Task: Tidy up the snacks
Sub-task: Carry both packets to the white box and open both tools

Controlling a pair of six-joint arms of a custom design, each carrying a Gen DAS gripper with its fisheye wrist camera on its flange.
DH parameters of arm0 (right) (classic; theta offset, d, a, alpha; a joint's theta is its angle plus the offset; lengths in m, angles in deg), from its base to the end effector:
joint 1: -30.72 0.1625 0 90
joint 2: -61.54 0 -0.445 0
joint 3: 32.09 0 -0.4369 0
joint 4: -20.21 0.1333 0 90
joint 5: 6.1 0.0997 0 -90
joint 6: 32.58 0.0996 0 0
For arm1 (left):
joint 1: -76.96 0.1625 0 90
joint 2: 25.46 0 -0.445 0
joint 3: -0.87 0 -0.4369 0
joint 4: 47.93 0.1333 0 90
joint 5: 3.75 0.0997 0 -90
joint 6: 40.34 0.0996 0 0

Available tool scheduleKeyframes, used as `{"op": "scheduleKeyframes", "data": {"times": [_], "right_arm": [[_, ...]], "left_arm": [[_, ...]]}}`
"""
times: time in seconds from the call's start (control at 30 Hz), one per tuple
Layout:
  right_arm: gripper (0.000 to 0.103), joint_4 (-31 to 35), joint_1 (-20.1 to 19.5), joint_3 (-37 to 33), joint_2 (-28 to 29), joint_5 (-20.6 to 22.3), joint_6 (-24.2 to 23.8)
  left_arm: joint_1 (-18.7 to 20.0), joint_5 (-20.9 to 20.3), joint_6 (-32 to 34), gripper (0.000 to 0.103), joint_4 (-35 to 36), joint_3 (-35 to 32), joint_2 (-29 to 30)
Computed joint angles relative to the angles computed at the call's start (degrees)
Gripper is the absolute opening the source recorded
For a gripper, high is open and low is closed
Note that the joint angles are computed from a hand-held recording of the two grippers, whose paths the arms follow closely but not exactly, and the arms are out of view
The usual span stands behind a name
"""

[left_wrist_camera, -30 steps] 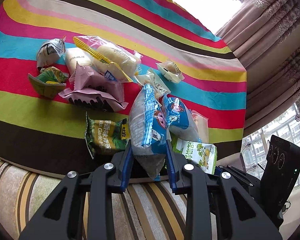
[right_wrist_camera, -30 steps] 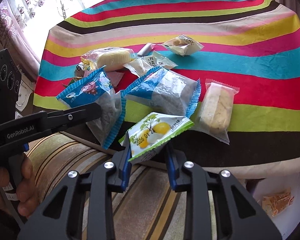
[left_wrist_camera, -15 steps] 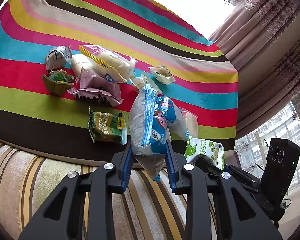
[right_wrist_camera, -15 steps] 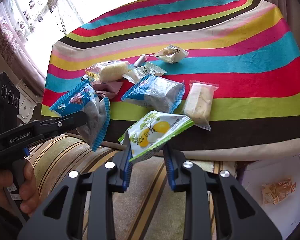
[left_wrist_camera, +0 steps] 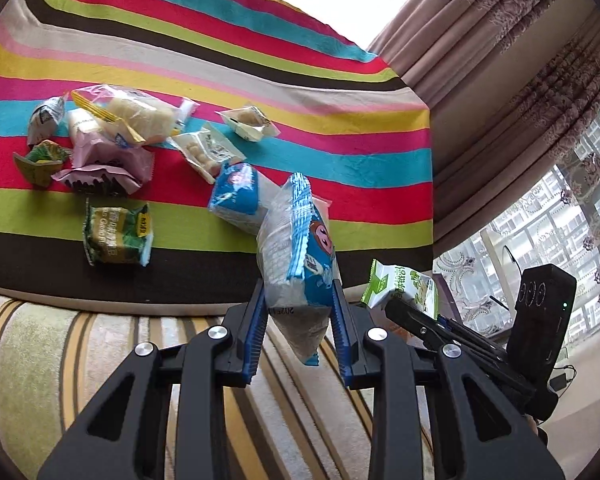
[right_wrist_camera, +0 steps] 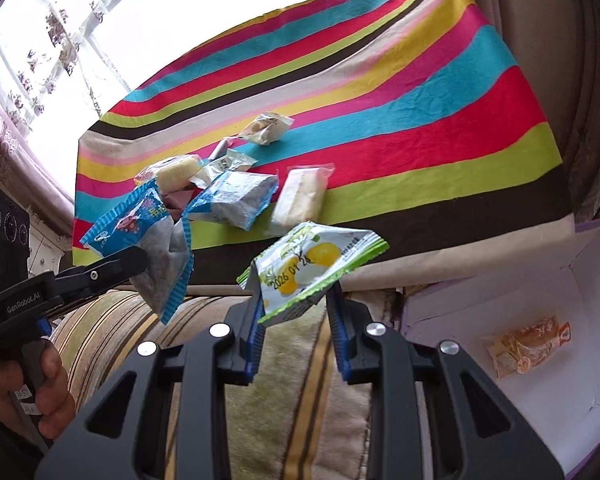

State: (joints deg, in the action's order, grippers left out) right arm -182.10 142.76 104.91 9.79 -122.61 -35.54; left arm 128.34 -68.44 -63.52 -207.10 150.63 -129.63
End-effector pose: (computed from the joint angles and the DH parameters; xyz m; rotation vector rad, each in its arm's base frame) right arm 0.2478 -0.3754 0.0426 0.4303 -2.6406 0.7381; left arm -0.0649 -0.3631 0.2392 0.2508 2.8461 -0.8403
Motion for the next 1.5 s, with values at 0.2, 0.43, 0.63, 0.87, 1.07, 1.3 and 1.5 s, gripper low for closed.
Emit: {"op": "scheduleKeyframes", "data": {"times": [0.2, 0.43, 0.63, 0.87, 1.07, 1.3, 1.5], "right_arm": [[0.029, -4.3, -3.8, 4.0, -3.1, -1.5, 0.4], [0.029, -8.1, -7.7, 7.1, -4.6, -2.6, 0.6], [0.029, -10.4, -9.1, 8.1, -4.0, -5.5, 0.5], [0.03, -12.1, -10.2, 9.0, -3.6, -6.7, 1.0], [0.042, -12.7, -9.9, 9.1, -3.6, -9.3, 2.0], [0.059, -13.4, -10.0, 9.2, -3.1, -8.4, 2.3], [0.066, -12.9, -9.7, 9.0, -3.1, -7.6, 2.8]], "left_arm": [[-1.9, -3.1, 0.3, 0.027, -2.5, -1.0, 6.0], [-2.5, -7.5, 0.7, 0.027, -5.1, -3.1, 14.6], [-3.6, -9.3, 1.2, 0.027, -5.5, -4.5, 20.0], [-4.2, -11.0, 1.8, 0.027, -5.1, -5.8, 24.2], [-4.0, -11.6, 2.0, 0.04, -5.2, -6.0, 25.0], [-3.7, -11.7, 1.5, 0.048, -5.7, -5.9, 24.8], [-3.9, -11.1, 1.1, 0.052, -6.1, -5.5, 24.0]]}}
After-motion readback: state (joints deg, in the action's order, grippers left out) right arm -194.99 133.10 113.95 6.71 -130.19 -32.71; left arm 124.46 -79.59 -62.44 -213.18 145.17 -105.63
